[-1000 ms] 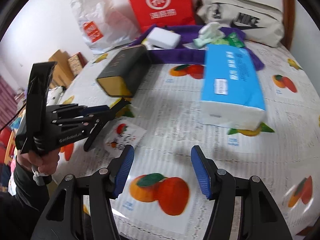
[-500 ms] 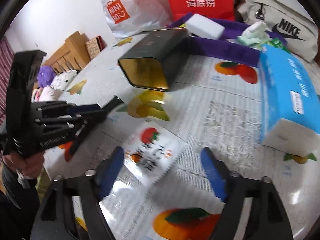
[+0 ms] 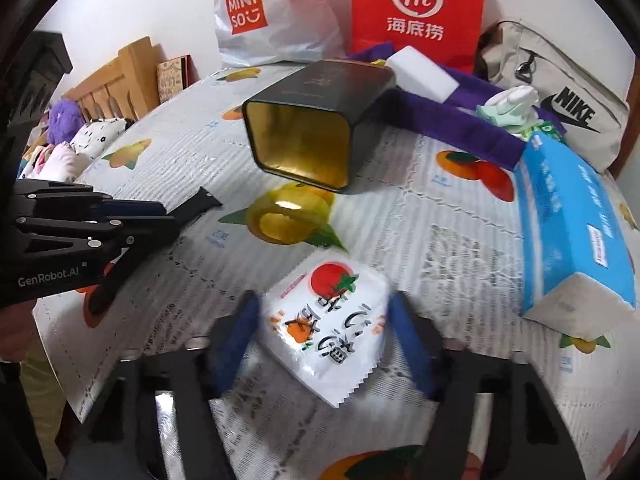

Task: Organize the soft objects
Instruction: 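Grasp the black watch strap with the left gripper while the right grasps the snack packet, then carry the watch strap and snack packet toward the towel with both grippers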

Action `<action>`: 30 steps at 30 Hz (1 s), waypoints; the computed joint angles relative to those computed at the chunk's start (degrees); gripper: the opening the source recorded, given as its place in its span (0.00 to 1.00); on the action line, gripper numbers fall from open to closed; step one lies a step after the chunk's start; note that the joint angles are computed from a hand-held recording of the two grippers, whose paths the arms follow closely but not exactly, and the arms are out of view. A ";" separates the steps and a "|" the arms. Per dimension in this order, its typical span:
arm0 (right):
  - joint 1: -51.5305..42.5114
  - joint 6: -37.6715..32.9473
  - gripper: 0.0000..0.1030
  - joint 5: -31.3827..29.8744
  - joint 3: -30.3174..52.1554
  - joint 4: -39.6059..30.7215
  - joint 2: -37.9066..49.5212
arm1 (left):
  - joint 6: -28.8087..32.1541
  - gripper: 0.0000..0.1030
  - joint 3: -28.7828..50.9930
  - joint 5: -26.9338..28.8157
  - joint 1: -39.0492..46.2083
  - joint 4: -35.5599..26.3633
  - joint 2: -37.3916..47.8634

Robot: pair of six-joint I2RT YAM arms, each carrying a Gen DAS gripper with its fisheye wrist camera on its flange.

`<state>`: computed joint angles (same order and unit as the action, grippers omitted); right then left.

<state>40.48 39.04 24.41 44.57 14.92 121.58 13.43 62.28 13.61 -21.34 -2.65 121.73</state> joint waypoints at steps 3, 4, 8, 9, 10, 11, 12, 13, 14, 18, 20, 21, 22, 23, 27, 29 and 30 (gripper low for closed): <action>-0.06 -1.59 0.50 -0.11 -2.99 3.11 -0.98 | -0.95 0.19 -0.86 -0.06 0.01 1.25 -0.15; 0.48 -2.19 0.49 0.84 -3.67 3.88 -0.90 | -1.15 0.19 -1.15 -0.03 0.06 1.68 -0.20; 0.63 -0.68 0.25 1.73 -8.26 6.41 -3.01 | -2.12 0.19 -3.30 0.60 0.41 4.16 -0.89; 0.05 -0.30 0.25 0.39 -9.63 6.86 -4.04 | -2.31 0.19 -3.67 0.89 0.53 4.38 -1.08; -0.28 0.00 0.24 -0.45 -10.64 7.33 -4.76 | -2.49 0.20 -3.94 1.20 0.68 4.51 -1.21; -0.40 0.55 0.22 -0.56 -11.66 7.52 -5.48 | -2.54 0.21 -4.46 1.53 0.86 4.76 -1.47; -0.38 1.15 0.20 -0.27 -12.53 7.41 -6.03 | -2.40 0.25 -4.97 1.79 0.96 5.05 -1.73; -0.26 1.58 0.17 0.07 -13.62 7.68 -6.54 | -2.17 0.28 -5.49 1.93 1.04 5.33 -2.00; -0.14 2.16 0.17 0.21 -14.80 7.90 -7.23 | -1.86 0.34 -6.36 1.67 0.93 5.88 -2.47; 0.51 4.35 0.17 0.68 -19.18 7.88 -10.64 | -0.79 0.49 -9.43 -4.19 -1.00 9.11 -3.61; 0.81 5.13 0.16 1.14 -21.17 7.82 -12.05 | -0.55 0.50 -10.57 -6.16 -1.86 11.39 -3.58; 0.85 5.55 0.17 1.41 -22.19 7.92 -12.72 | -0.46 0.49 -10.87 -7.08 -2.26 12.09 -3.62; 0.58 5.94 0.17 1.51 -23.60 8.48 -13.33 | -0.44 0.45 -10.93 -7.44 -2.54 12.41 -3.63; 0.09 6.37 0.17 1.40 -24.88 9.13 -13.78 | -0.52 0.31 -10.86 -6.63 -2.59 12.33 -3.68; -2.40 7.69 0.17 -0.07 -29.41 13.24 -14.87 | -0.99 0.19 -11.21 -8.63 -3.85 13.34 -3.86; -3.68 7.51 0.17 -1.53 -31.40 16.38 -15.05 | -2.20 0.19 -11.20 -8.73 -4.02 13.24 -3.93; -3.67 7.57 0.17 -1.55 -31.38 16.15 -15.23 | -2.52 0.19 -10.96 -8.24 -3.91 12.76 -3.95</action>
<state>36.81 46.62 22.86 13.19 31.07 106.35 10.90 51.32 5.38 -25.25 10.11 117.78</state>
